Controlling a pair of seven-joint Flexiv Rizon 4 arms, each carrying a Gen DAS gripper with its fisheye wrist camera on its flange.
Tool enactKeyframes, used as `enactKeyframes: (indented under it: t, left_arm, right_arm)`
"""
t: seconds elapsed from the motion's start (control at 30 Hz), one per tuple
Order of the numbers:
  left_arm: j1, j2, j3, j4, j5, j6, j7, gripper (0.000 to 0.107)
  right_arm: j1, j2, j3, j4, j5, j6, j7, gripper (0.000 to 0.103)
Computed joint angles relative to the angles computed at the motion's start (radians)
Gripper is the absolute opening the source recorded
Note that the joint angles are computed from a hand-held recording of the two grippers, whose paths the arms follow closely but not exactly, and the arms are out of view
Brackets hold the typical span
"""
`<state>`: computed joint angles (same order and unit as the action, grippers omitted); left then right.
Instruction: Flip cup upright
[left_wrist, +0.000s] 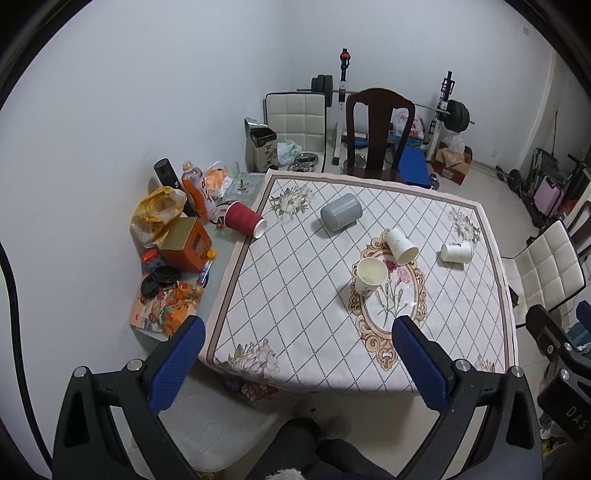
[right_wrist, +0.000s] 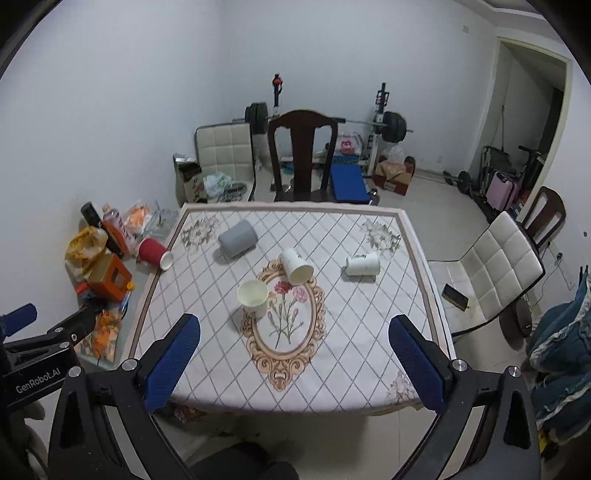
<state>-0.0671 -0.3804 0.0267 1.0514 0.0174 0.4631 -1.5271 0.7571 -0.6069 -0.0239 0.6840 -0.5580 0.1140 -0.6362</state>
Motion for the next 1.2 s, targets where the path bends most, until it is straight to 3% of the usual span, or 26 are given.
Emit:
enactKeyframes:
  t: [0.2,0.47,1.2]
  left_arm:
    - [-0.004,0.004,0.000,-0.006,0.008,-0.026,0.007,0.103]
    - [-0.004,0.006,-0.006,-0.003,0.000,-0.029,0.025,0.103]
    - [-0.004,0.000,-0.003,-0.018,0.004,-0.015,0.036,0.103]
  right_arm:
    - [-0.001,-0.035,-0.001,-0.074,0.027,-0.052,-0.042,0.103]
    - [-0.004,-0.037,-0.006,-0.083,0.041,-0.062,-0.044,0.103]
    - [-0.014,0.015,0.016,0.015,0.039,-0.015,-0.016,0.103]
